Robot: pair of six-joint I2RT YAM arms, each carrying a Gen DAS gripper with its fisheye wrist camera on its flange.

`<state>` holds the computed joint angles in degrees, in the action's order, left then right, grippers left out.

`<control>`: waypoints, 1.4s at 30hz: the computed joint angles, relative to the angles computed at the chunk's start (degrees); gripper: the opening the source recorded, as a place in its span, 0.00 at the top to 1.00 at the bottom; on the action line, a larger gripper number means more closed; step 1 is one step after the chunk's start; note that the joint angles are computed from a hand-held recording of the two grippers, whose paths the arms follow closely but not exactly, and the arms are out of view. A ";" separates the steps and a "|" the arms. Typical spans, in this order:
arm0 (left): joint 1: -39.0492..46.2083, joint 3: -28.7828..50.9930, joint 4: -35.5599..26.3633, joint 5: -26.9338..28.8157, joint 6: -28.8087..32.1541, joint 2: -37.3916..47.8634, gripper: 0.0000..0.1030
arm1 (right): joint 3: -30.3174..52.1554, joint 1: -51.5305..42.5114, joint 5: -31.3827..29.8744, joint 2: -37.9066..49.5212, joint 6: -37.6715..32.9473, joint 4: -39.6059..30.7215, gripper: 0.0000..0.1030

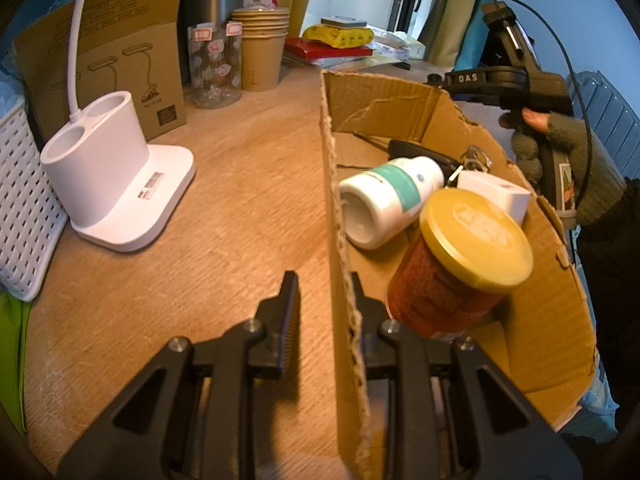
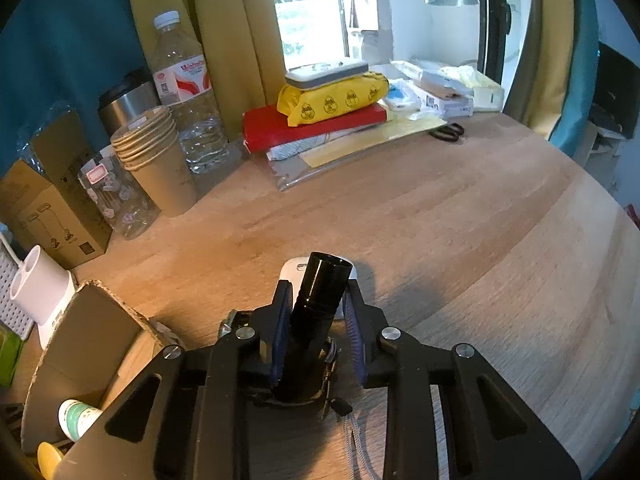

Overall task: Organize rigid objects
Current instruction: 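Grasp the black flashlight with the right tool and lift it, then carry the flashlight over the box and lower it inside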

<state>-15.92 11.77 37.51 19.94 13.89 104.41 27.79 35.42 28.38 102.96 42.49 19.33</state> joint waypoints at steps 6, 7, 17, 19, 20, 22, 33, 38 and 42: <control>-0.08 0.02 0.10 -0.07 -0.05 0.10 0.76 | -1.21 1.85 2.48 -4.14 1.10 -2.15 0.78; -0.06 0.04 0.12 -0.08 -0.04 0.12 0.76 | -1.51 2.23 2.93 -5.10 1.31 -2.66 0.78; 0.02 0.09 0.02 0.11 -0.04 0.16 0.75 | -2.46 7.97 8.80 -14.30 3.91 -10.54 0.79; -0.19 0.01 0.22 -0.12 -0.17 0.17 0.75 | -2.24 9.46 10.38 -16.72 4.59 -13.31 0.79; -0.15 0.03 0.24 -0.13 -0.14 0.20 0.75 | -2.18 10.22 11.17 -17.80 5.05 -14.49 0.79; -0.22 0.03 0.32 -0.20 -0.19 0.25 0.75 | -1.78 12.41 13.54 -20.31 6.40 -17.77 0.79; -0.25 0.03 0.33 -0.18 -0.21 0.27 0.75 | 5.08 23.31 24.45 -29.28 10.16 -34.19 0.79; -0.25 0.03 0.34 -0.17 -0.20 0.29 0.75 | 9.38 27.25 28.87 -29.30 10.19 -38.53 0.79; -0.27 0.02 0.38 -0.18 -0.24 0.32 0.75 | 12.79 29.71 31.63 -28.39 9.81 -41.48 0.79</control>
